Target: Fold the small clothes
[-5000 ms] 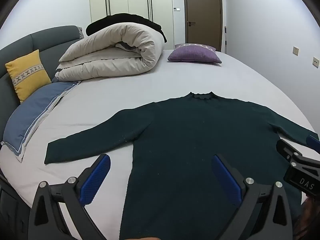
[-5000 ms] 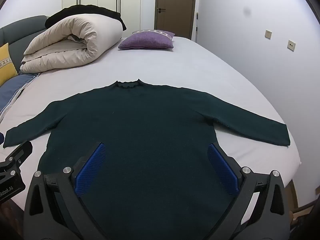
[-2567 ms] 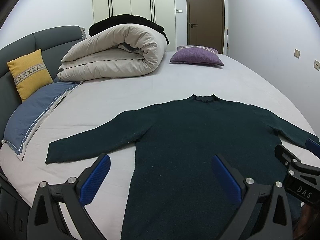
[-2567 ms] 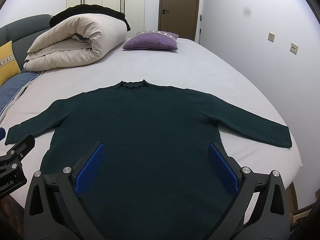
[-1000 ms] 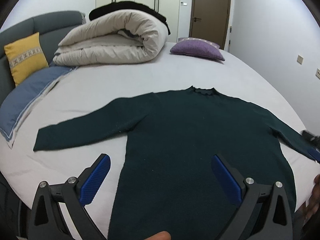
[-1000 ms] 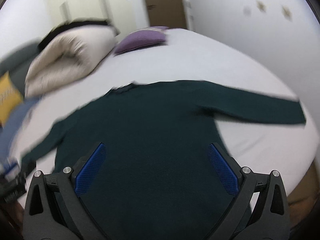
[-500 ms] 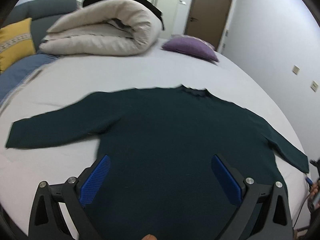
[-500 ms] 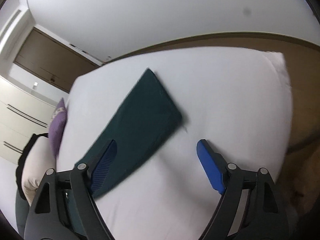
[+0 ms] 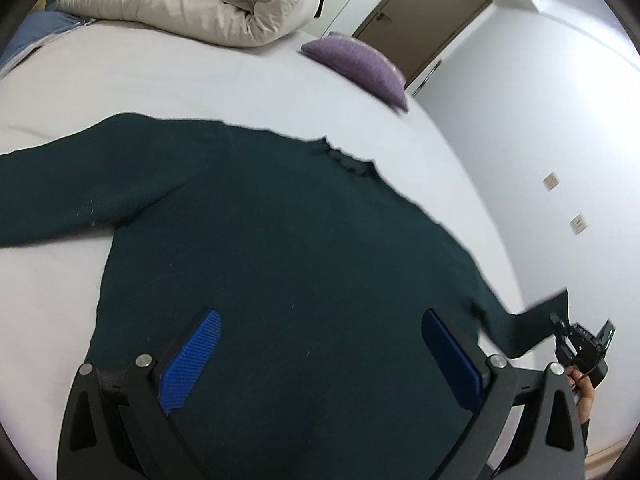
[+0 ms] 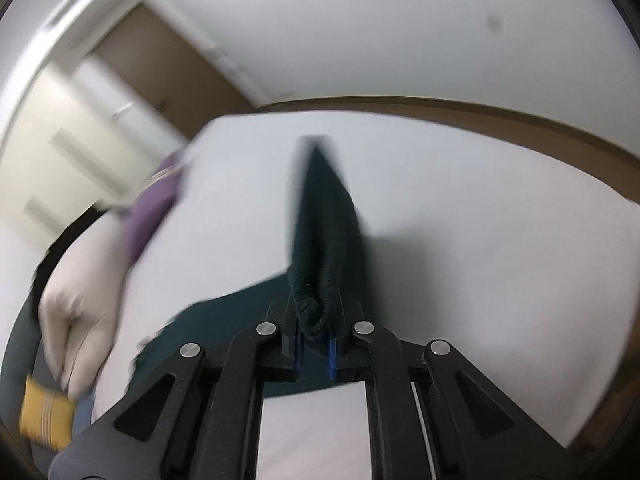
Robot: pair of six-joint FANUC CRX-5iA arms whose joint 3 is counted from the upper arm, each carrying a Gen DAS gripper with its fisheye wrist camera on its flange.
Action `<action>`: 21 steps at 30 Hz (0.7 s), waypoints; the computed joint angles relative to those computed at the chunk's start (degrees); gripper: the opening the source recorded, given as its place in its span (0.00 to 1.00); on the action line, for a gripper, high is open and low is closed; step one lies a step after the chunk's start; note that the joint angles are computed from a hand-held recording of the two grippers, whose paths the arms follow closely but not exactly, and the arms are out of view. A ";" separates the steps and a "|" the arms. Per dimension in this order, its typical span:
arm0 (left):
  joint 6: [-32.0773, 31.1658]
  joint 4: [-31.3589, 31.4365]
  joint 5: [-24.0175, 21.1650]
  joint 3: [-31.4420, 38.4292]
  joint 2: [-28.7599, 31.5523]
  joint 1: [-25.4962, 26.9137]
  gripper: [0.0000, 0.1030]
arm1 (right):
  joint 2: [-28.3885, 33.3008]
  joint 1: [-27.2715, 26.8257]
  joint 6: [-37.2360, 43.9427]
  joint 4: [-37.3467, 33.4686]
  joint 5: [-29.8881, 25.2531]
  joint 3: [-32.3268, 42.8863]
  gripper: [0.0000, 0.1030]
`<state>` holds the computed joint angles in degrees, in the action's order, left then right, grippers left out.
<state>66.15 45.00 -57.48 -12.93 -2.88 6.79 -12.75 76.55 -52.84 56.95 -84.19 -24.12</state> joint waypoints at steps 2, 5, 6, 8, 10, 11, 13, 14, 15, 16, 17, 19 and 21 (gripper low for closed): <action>-0.88 2.51 -0.17 -0.43 0.21 0.74 0.96 | 6.23 -4.95 10.30 2.71 8.91 8.11 0.07; -2.13 5.60 -0.58 -0.82 0.80 2.08 0.93 | 17.13 -8.92 18.65 3.39 20.60 19.47 0.07; -2.78 6.70 -0.75 -1.08 0.97 2.69 0.92 | 20.70 -9.53 20.55 2.64 23.12 23.11 0.07; -3.63 8.04 -1.15 -1.84 0.87 3.77 0.92 | 29.61 -9.97 25.27 -0.73 26.35 32.94 0.07; -4.15 8.82 -1.08 -1.76 1.83 4.18 0.91 | 35.39 -10.39 27.86 -4.31 29.87 39.02 0.07; -4.46 9.07 -1.29 -2.02 2.08 4.53 0.91 | 39.35 -10.34 31.49 -7.67 29.89 44.02 0.07; -4.42 9.54 -1.68 -1.60 3.23 4.45 0.91 | 46.24 -9.55 36.65 -13.24 27.27 51.95 0.10; -4.59 9.79 -1.72 -1.34 3.89 4.08 0.91 | 48.92 -9.42 37.33 -14.97 27.32 54.44 0.11; -4.46 9.83 -1.77 -0.83 4.61 3.59 0.91 | 50.04 -9.65 36.89 -16.37 29.25 54.53 0.12; -4.51 10.08 -1.90 -0.60 5.17 3.23 0.91 | 49.38 -9.78 35.16 -16.39 32.73 52.22 0.16; -4.22 10.39 -1.97 0.06 6.17 2.59 0.92 | 49.00 -9.55 32.32 -14.45 34.65 50.00 0.27; -3.68 10.98 -2.18 0.97 7.76 1.19 0.92 | 48.69 -7.83 25.64 -8.64 33.37 46.80 0.68; -3.08 10.96 -2.17 2.90 9.97 -1.20 0.92 | 43.73 -6.59 17.52 -2.01 33.90 38.87 0.80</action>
